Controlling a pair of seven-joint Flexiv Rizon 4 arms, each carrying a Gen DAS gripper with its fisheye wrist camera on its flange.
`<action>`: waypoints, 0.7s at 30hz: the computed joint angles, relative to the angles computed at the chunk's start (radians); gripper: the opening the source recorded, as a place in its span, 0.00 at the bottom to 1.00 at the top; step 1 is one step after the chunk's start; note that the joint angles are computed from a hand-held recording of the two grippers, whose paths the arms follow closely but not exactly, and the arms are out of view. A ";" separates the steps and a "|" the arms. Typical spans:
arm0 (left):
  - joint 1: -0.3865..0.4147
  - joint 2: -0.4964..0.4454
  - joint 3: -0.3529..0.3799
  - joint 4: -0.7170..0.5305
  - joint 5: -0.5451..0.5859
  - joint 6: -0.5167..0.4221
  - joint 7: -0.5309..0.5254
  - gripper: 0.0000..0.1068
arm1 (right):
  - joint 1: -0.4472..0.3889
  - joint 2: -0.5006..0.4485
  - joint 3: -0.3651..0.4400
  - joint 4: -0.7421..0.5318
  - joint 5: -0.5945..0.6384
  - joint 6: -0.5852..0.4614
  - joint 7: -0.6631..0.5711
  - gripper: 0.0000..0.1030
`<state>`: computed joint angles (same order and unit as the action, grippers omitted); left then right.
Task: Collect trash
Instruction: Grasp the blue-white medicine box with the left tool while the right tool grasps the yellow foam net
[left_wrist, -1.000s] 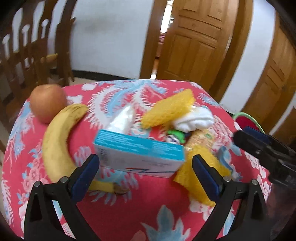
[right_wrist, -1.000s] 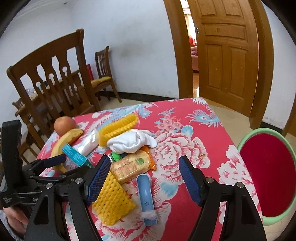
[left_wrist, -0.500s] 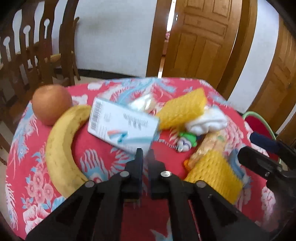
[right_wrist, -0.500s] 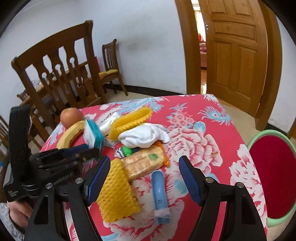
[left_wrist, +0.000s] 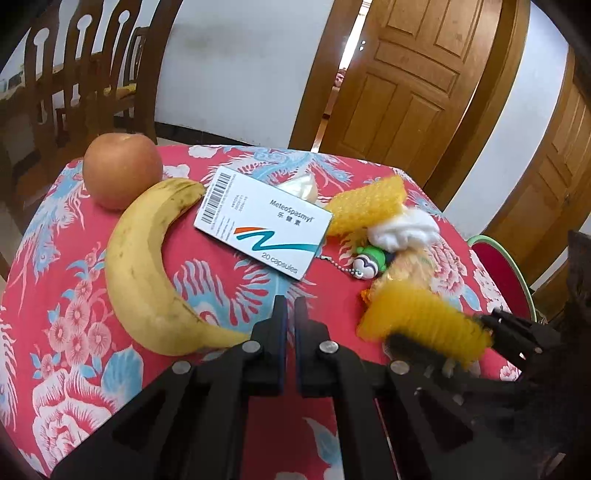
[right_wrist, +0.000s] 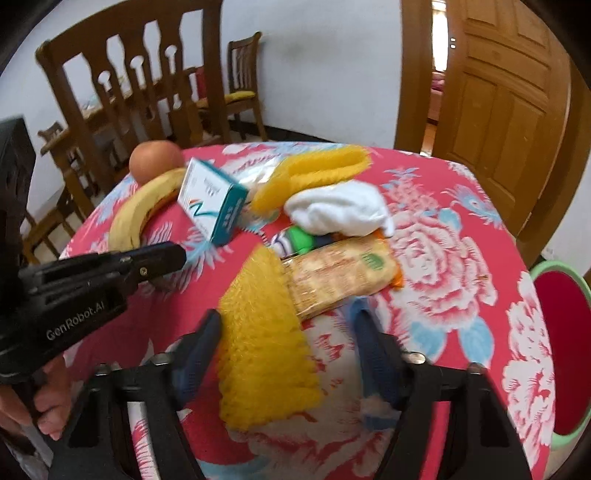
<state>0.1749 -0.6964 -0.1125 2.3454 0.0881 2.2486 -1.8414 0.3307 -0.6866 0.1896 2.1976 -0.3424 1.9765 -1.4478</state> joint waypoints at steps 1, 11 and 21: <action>-0.025 0.009 0.017 0.003 -0.029 -0.007 0.005 0.13 | 0.019 0.005 -0.014 0.005 0.022 0.015 -0.011 0.14; -0.319 0.031 0.193 -0.094 -0.374 -0.117 0.226 0.89 | -0.264 -0.037 0.137 -0.018 -0.212 0.174 0.177 0.11; -0.193 -0.020 0.113 -0.222 -0.371 -0.292 0.363 0.94 | -0.303 -0.074 0.099 -0.087 -0.387 0.139 0.357 0.12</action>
<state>-0.0185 -0.7160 0.0005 2.1237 -0.2826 1.9568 -1.4788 0.0276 -0.7604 0.2883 2.1104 -0.7290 2.1156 -1.0904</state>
